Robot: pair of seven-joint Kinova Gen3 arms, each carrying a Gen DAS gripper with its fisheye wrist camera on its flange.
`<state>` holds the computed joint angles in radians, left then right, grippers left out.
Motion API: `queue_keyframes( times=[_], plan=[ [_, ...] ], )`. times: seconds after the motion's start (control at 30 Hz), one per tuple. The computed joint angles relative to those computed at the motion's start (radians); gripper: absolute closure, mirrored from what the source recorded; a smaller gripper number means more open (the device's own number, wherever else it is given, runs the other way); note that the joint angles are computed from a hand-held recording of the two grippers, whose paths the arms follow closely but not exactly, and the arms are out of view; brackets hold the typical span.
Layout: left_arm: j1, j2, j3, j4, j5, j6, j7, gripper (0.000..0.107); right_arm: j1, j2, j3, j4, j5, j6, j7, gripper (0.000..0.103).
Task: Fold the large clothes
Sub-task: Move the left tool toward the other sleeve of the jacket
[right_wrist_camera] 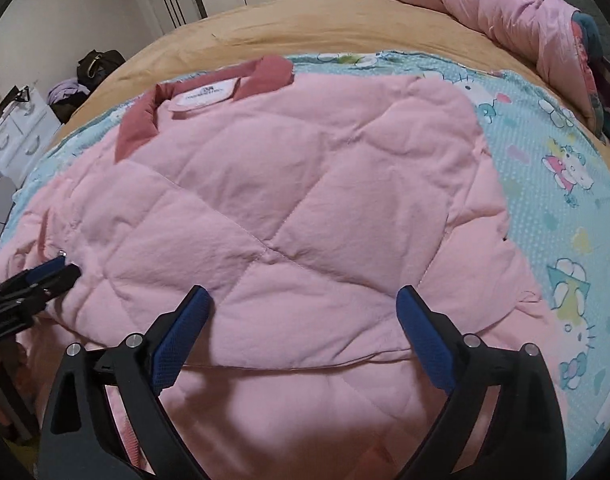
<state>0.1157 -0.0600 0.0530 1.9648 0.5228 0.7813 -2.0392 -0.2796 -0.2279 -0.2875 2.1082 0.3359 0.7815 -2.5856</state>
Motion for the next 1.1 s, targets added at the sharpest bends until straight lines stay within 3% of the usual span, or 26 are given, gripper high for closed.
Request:
queue_keyframes(
  times=[0.13,0.3,0.47,0.7,1.1],
  plan=[
    [-0.015,-0.007,-0.018,-0.008,0.038,0.044,-0.009,0.038,0.003,-0.031,-0.013,-0.002,-0.001,0.010,-0.025,0.007],
    [-0.014,-0.023,-0.011,-0.015,0.012,0.065,0.033,0.033,0.023,-0.105,-0.037,0.008,-0.015,0.010,-0.042,0.004],
    [-0.014,-0.048,-0.021,-0.032,0.022,0.120,0.053,0.014,0.057,-0.155,-0.089,-0.012,-0.013,0.058,-0.037,0.004],
    [0.001,-0.097,0.000,-0.058,-0.066,0.142,0.155,0.014,0.091,-0.216,-0.146,-0.040,-0.022,0.107,-0.044,0.004],
    [-0.010,-0.194,-0.085,-0.060,-0.032,0.213,0.133,0.014,0.140,-0.250,-0.269,-0.137,-0.034,0.184,-0.057,0.004]
  ],
)
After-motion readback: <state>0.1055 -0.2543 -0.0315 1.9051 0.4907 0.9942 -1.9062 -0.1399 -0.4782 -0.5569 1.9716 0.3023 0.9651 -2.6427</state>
